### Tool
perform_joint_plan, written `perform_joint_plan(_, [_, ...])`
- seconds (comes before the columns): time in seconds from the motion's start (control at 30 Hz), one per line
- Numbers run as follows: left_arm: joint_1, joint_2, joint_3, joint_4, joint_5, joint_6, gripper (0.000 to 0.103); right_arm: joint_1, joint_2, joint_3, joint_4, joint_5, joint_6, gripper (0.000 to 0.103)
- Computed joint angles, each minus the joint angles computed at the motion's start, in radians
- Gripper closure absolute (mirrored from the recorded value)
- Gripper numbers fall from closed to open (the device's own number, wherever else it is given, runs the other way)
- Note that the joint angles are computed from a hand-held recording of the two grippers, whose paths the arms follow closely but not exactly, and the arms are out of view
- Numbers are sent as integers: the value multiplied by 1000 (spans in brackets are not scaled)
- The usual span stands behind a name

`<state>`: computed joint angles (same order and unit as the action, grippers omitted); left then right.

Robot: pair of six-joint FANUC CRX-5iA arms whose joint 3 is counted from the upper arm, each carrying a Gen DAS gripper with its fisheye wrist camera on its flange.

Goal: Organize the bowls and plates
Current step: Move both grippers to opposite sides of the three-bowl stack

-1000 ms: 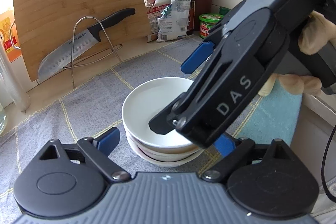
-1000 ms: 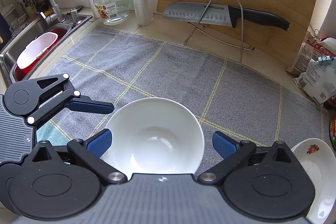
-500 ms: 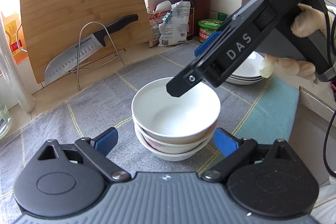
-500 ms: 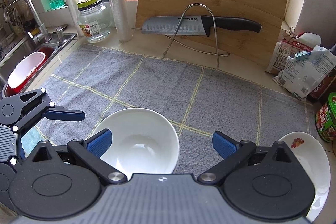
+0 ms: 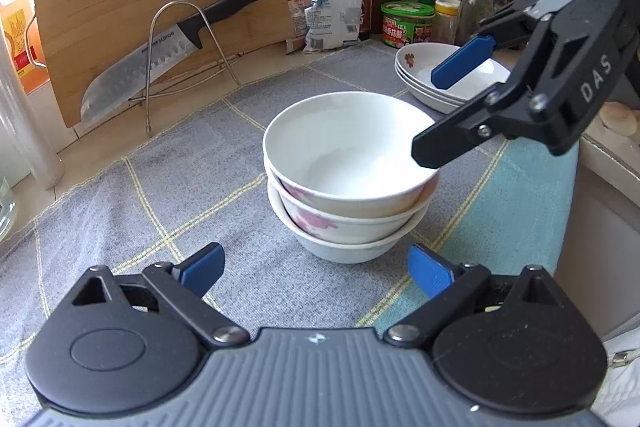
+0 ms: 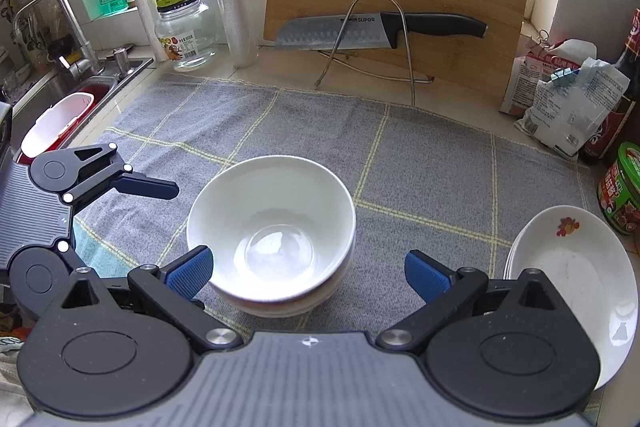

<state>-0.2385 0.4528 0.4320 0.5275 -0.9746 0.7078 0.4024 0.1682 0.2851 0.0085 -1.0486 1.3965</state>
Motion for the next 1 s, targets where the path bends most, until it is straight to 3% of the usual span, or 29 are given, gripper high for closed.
perform_joint_plan(0.37, [-23,51,85,-114,-78,93,5,2,-21,-66,-8,-14,69,0])
perform_joint_plan(0.67, [-58,90,170,-232,-138,297,5,-32,18,-86,-32,-4,192,0])
perform_joint_plan(0.9, [-77,105,201,-291,-161,410,4,-81,42,-93,-118,7,376,0])
perform_joint_plan(1.0, [-79,110,207,-293,-163,407,0,-97,33,-105,-160,34,454,0])
